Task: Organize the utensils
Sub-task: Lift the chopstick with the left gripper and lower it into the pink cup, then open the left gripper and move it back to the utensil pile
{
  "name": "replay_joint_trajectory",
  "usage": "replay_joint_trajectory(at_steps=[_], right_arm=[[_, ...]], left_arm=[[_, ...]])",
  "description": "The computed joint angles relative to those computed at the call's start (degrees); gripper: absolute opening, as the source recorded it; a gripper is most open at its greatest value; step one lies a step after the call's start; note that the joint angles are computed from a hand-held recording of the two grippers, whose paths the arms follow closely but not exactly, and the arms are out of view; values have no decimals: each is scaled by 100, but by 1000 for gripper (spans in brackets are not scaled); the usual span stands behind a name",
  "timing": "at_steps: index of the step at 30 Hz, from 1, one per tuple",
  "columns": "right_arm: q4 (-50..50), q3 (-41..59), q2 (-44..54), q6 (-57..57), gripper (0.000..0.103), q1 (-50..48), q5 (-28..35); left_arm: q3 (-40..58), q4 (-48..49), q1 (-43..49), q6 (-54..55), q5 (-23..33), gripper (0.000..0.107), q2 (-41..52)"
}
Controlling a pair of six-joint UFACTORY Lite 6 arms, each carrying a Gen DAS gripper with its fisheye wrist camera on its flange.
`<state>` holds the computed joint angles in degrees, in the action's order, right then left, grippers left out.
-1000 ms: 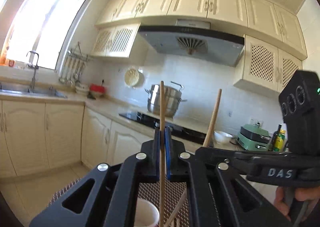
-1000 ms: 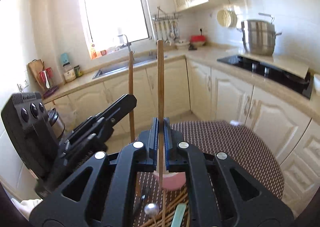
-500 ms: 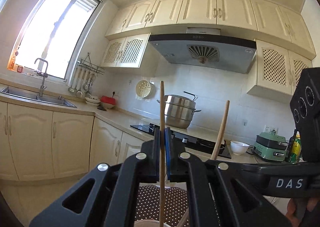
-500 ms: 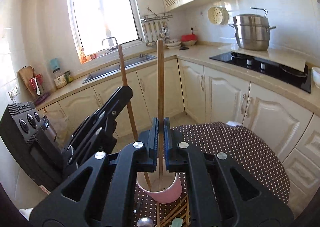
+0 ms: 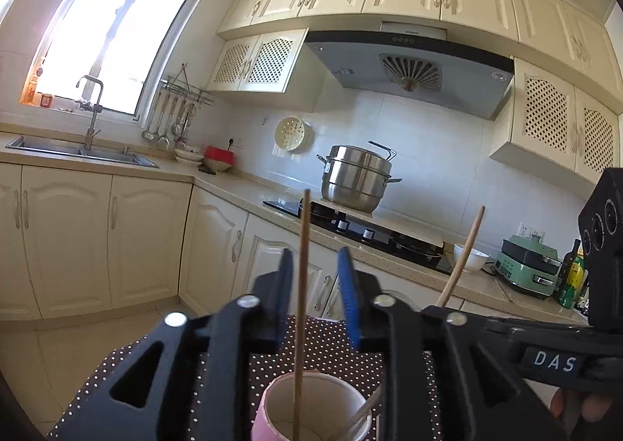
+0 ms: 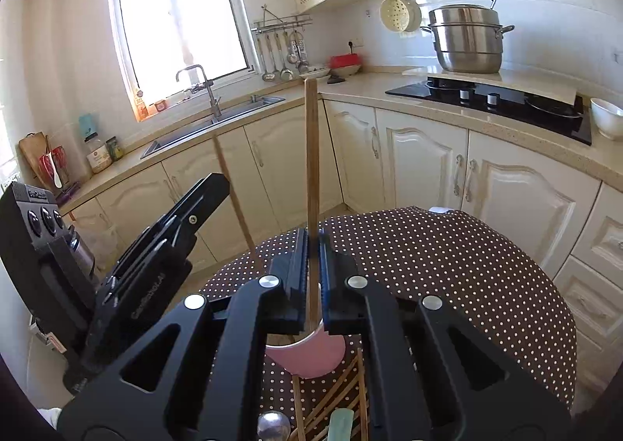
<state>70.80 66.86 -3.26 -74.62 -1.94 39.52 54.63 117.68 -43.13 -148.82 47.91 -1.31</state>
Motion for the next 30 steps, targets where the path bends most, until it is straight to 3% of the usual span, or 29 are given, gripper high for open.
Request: replay_joint_trajectory(at_steps=[11,12,13,15,22,30], right_arm=[[283,-793,-602,-243,10,102,-460],[289,-830,-648,-239,20,106,-501],[302,-873,-702,-243,39,83,-509],[412,-1041,-896,-293,51,19,-611],[384,-1454,-1356,-477,55,-469,-396],[240,-1995,-1718,-828,59,-1379,192]], left_arm=[[-270,-998,-440,936,-5,56,-459],[-318,-1122,-504,1053,-6,57,-545],[-347,-1217,-553,1122,16,59,-597],[-467,-1467,-665,1283,51,62,-809],[-659,-2629,-939,2186,-207,63,-1275],[-912,-4873,-647,3768,-1111,63,-1310]])
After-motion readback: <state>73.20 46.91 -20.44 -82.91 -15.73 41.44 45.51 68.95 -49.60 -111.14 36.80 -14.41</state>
